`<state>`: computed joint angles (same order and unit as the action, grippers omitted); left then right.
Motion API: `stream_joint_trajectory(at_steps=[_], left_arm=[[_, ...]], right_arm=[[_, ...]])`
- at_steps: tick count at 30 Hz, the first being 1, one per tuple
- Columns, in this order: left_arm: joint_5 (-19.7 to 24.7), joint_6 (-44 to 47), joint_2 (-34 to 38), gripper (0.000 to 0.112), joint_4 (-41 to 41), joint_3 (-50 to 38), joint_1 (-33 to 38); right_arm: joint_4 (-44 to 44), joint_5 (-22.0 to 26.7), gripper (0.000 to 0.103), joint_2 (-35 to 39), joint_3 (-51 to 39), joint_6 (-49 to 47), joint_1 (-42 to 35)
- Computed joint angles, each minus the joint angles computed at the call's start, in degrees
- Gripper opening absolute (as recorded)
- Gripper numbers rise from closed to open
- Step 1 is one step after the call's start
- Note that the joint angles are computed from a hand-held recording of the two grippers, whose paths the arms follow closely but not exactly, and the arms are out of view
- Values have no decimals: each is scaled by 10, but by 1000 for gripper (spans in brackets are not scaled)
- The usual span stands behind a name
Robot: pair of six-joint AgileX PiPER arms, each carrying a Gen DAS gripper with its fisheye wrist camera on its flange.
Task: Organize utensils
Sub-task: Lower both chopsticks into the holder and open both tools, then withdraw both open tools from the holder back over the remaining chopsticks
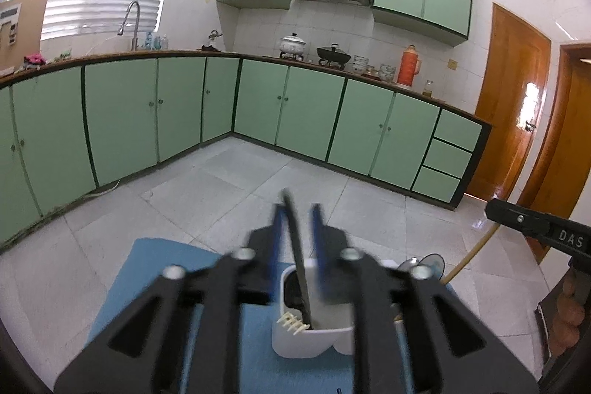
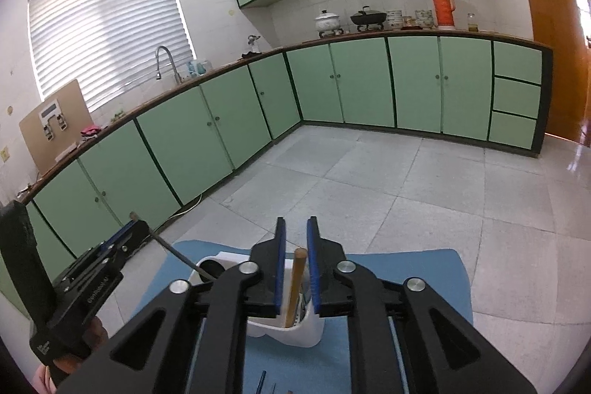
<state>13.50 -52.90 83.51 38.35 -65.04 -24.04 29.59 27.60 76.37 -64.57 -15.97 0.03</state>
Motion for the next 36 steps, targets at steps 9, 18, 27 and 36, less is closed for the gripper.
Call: stream_joint_trajectory(at_steps=[9, 18, 27, 36], left_arm=[[4, 30, -28, 59, -47, 13, 18], [38, -91, -110, 89, 91, 61, -15], [118, -127, -197, 90, 141, 153, -104], [215, -155, -294, 93, 147, 257, -229]], right_arm=[[-36, -17, 46, -27, 15, 39, -4], [-170, -38, 79, -110, 80, 156, 20], [-312, -16, 87, -220, 188, 294, 77], [-590, 96, 93, -346, 298, 633, 275]])
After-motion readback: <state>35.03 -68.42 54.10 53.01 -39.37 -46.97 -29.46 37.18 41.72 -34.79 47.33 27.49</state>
